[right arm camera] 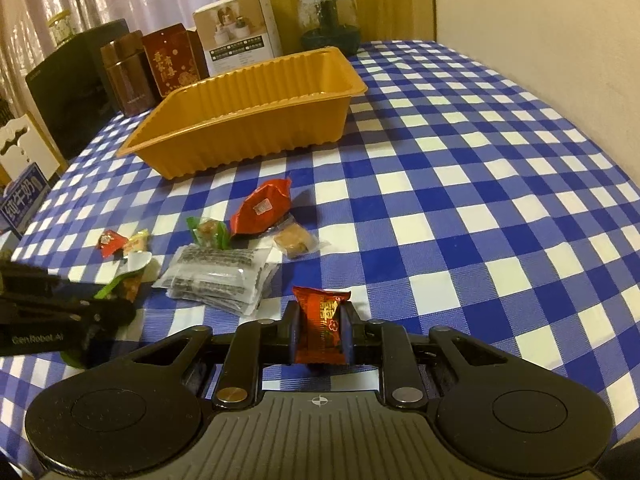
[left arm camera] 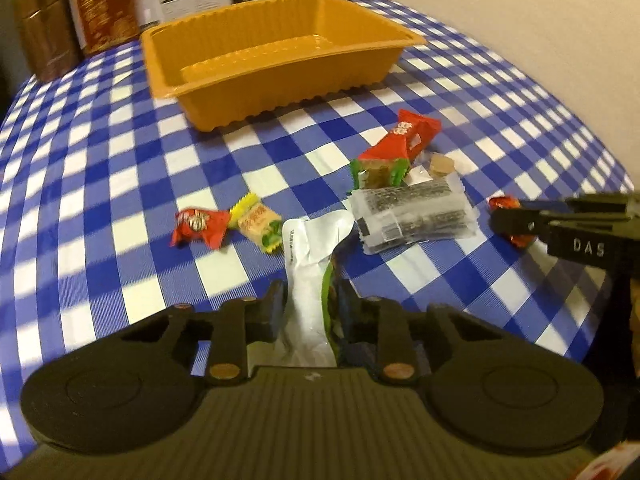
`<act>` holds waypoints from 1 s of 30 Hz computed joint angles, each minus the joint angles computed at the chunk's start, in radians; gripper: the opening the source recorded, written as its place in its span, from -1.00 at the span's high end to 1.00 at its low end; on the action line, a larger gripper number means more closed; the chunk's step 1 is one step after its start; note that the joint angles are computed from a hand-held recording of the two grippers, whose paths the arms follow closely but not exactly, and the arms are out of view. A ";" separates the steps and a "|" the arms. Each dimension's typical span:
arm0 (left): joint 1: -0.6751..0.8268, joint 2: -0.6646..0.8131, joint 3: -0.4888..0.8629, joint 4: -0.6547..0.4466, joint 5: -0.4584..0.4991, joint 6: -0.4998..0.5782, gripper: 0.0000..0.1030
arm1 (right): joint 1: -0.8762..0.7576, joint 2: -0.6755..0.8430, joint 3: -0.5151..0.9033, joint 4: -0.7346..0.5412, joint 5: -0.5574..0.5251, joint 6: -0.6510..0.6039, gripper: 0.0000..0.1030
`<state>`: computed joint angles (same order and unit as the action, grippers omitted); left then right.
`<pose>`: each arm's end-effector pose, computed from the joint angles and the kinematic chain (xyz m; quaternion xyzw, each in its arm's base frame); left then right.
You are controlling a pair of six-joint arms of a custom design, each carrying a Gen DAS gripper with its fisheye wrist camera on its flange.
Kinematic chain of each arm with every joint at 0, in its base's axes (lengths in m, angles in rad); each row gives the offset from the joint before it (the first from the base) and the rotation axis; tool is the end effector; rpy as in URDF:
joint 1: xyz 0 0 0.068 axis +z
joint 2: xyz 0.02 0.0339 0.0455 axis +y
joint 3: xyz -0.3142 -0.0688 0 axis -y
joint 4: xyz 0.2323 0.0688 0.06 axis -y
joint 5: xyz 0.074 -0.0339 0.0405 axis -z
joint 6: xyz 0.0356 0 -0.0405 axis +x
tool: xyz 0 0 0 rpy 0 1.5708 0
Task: Organize snacks
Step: 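Grasp the white-and-green wrapper with the left gripper while the right grasps a red packet, then carry both held snacks over the orange tray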
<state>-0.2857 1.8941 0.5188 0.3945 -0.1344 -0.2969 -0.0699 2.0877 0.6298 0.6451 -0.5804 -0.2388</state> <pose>0.2744 -0.0756 0.1044 -0.0249 0.9545 -0.0218 0.2963 0.3330 -0.0037 0.0872 -0.1806 0.8781 0.2082 0.3912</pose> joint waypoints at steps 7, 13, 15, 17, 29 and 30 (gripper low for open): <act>-0.107 -0.047 -0.051 0.002 -0.102 -0.203 0.52 | -0.036 -0.045 -0.046 0.003 -0.047 -0.022 0.59; -0.201 -0.122 -0.073 -0.058 -0.179 -0.350 0.52 | -0.079 -0.088 -0.081 -0.024 -0.094 -0.051 0.59; -0.232 -0.150 -0.075 -0.090 -0.207 -0.397 0.52 | -0.093 -0.104 -0.090 -0.038 -0.110 -0.063 0.59; -0.263 -0.176 -0.075 -0.119 -0.233 -0.439 0.52 | -0.106 -0.120 -0.098 -0.057 -0.126 -0.077 0.59; -0.392 -0.270 -0.048 -0.272 -0.338 -0.567 0.52 | -0.150 -0.203 -0.149 -0.126 -0.179 -0.149 0.59; -0.398 -0.276 -0.048 -0.280 -0.345 -0.572 0.52 | -0.152 -0.209 -0.152 -0.128 -0.181 -0.151 0.59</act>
<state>-0.6838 1.6178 0.4713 0.1148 -0.4790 -0.8689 -0.2222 1.8783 0.4782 0.5171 -0.7617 -0.3902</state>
